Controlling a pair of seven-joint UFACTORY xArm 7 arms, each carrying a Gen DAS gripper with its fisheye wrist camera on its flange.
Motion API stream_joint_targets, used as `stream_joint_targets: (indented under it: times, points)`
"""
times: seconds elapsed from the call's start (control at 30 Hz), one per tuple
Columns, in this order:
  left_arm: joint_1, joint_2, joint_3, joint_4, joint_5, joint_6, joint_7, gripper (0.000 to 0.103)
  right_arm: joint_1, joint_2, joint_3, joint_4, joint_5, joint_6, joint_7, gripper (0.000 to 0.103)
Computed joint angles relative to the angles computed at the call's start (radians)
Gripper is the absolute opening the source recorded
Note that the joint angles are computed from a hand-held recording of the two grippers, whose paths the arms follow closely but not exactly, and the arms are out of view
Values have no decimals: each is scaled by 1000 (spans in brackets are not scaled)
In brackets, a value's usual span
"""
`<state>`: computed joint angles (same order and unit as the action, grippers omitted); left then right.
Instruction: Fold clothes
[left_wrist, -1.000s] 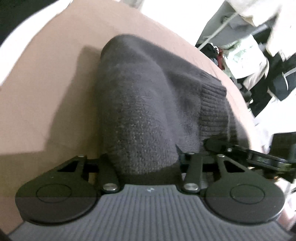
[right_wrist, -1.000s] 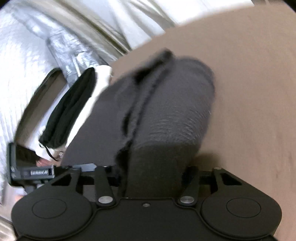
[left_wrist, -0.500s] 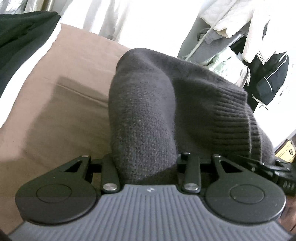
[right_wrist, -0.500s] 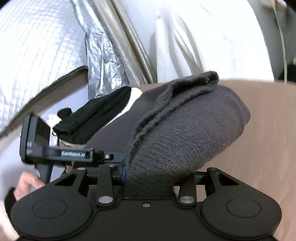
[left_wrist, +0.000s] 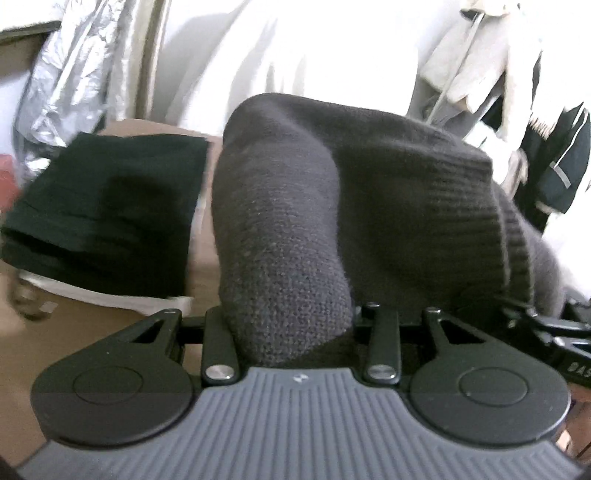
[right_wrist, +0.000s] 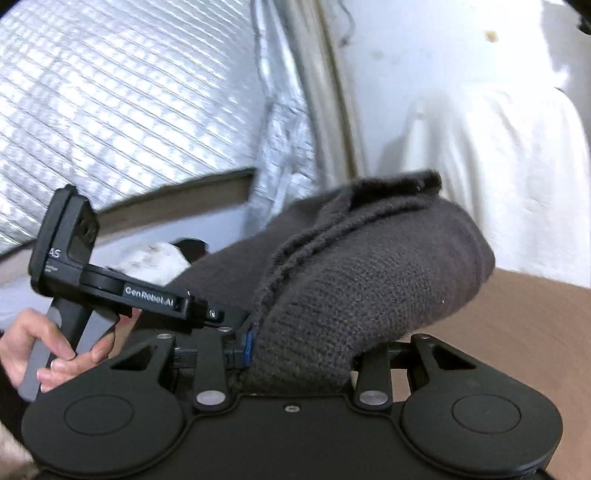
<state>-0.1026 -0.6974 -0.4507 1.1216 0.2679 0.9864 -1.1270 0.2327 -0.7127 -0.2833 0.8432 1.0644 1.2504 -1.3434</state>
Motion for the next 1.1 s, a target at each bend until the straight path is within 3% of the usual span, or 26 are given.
stream_joint_targets:
  times: [0.2, 0.27, 0.37, 0.47, 0.5, 0.57, 0.67, 0.73, 0.8, 0.87, 0.9, 0.97, 1.0, 1.1]
  points:
    - [3, 1, 123, 191, -9, 272, 252, 38, 101, -29, 90, 11, 97, -77, 58, 41]
    - [23, 35, 163, 270, 0, 335, 357, 38, 121, 35, 169, 69, 161, -136, 65, 40]
    - [78, 139, 218, 426, 32, 413, 501, 37, 12, 188, 358, 235, 282, -158, 72, 40]
    - [133, 252, 295, 554, 45, 420, 582, 38, 34, 382, 447, 433, 275, -233, 143, 40]
    - [140, 279, 329, 568, 36, 401, 617, 38, 61, 448, 455, 495, 260, -262, 174, 40]
    - [153, 328, 399, 566, -7, 355, 664, 39, 185, 574, 391, 586, 230, -324, 247, 41]
    - [203, 398, 444, 491, -24, 304, 607, 50, 230, 757, 393, 695, 185, -393, 425, 52]
    - [229, 463, 446, 462, -8, 347, 545, 50, 398, 860, 270, 726, 91, -505, 605, 64]
    - [228, 492, 434, 414, 50, 383, 520, 56, 519, 929, 168, 718, -31, -559, 682, 64]
    - [216, 441, 421, 301, 126, 300, 525, 60, 473, 875, 206, 610, 14, -586, 606, 66]
    - [212, 414, 416, 261, 158, 262, 530, 61, 387, 840, 275, 551, 99, -576, 520, 77]
    - [211, 366, 418, 204, 165, 213, 535, 61, 220, 786, 383, 456, 242, -500, 471, 84]
    - [213, 340, 420, 178, 157, 189, 529, 61, 193, 762, 379, 419, 264, -456, 509, 84]
    - [227, 274, 414, 130, 127, 162, 489, 65, 258, 689, 275, 315, 294, -399, 574, 84]
